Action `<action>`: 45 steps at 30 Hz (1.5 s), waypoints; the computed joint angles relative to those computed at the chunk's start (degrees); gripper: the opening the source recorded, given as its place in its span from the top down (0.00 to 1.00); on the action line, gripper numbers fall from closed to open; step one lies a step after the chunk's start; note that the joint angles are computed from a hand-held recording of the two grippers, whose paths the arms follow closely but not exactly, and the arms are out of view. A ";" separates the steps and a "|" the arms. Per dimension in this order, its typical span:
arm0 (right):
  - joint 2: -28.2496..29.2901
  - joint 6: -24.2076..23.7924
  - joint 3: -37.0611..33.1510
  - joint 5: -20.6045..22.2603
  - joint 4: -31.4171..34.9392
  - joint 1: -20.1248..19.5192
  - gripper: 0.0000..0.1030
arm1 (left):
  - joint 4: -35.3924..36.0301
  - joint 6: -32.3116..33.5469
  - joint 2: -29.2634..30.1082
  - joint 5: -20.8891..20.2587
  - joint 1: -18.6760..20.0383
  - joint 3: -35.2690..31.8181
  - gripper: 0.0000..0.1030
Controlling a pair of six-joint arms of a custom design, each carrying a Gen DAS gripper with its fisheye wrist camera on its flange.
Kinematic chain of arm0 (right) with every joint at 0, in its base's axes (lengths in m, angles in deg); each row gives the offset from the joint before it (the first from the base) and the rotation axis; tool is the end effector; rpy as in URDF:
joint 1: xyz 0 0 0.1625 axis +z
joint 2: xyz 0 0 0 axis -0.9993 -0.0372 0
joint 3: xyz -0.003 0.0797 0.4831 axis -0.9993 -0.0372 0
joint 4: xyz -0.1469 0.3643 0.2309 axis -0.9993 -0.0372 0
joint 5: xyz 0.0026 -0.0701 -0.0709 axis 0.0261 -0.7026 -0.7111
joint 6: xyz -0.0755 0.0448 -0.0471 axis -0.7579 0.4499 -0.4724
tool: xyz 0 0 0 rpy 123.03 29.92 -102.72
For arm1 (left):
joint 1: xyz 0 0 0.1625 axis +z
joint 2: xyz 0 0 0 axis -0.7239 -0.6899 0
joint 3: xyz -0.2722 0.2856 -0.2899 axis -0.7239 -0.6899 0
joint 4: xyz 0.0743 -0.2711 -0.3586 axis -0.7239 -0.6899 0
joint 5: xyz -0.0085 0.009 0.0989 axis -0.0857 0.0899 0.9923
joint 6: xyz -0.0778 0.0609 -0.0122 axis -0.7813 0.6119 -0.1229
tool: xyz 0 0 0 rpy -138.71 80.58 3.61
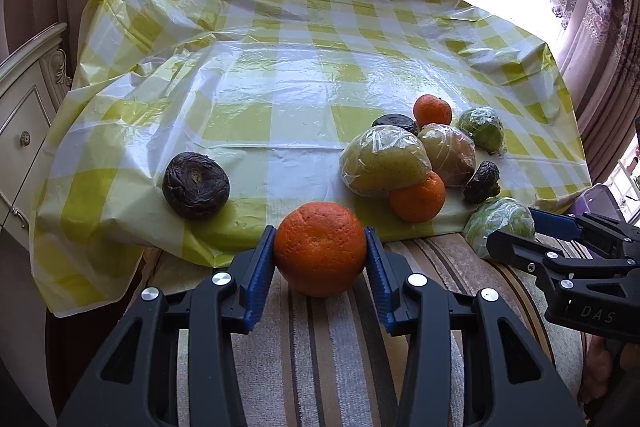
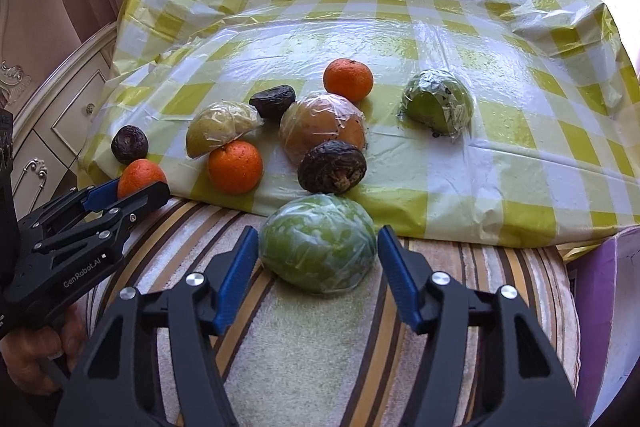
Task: Organize fruits
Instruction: 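Grasp the large orange with the left tool while the right tool grasps the wrapped green fruit, then carry both fruits into the purple-rimmed white box and open both tools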
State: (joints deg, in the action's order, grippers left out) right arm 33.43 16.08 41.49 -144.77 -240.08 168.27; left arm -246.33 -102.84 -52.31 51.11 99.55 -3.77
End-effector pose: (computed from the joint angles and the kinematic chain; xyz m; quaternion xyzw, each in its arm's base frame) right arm -0.0212 -0.7947 0.1918 0.3405 -0.8970 0.1653 0.2283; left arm -0.2695 -0.7250 -0.1113 0.0160 0.8545 -0.3974 0.3341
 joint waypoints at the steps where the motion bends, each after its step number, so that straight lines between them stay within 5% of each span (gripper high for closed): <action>1: 0.24 -0.34 -0.08 -0.63 -0.05 0.18 0.35 | 0.20 -0.02 0.03 0.11 -0.04 -0.05 0.60; 9: 1.23 -0.02 -1.18 -2.04 0.66 0.47 0.37 | 0.33 0.53 0.14 0.11 -0.36 -0.16 0.60; 29: -5.01 3.46 -0.57 6.18 4.18 -2.88 0.39 | 1.74 7.30 2.86 -2.36 -2.89 -5.57 0.60; 39: -7.34 7.23 -4.04 8.24 3.77 -6.32 0.39 | 7.99 16.92 9.68 -8.93 -4.22 -19.36 0.60; 45: -7.62 11.01 -7.86 7.95 2.13 -9.25 0.39 | 16.05 22.96 16.72 -15.14 -4.55 -33.55 0.60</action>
State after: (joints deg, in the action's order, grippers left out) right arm 25.81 27.09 33.63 -136.82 -237.95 159.01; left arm -230.28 -79.87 -35.60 35.97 95.00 -37.32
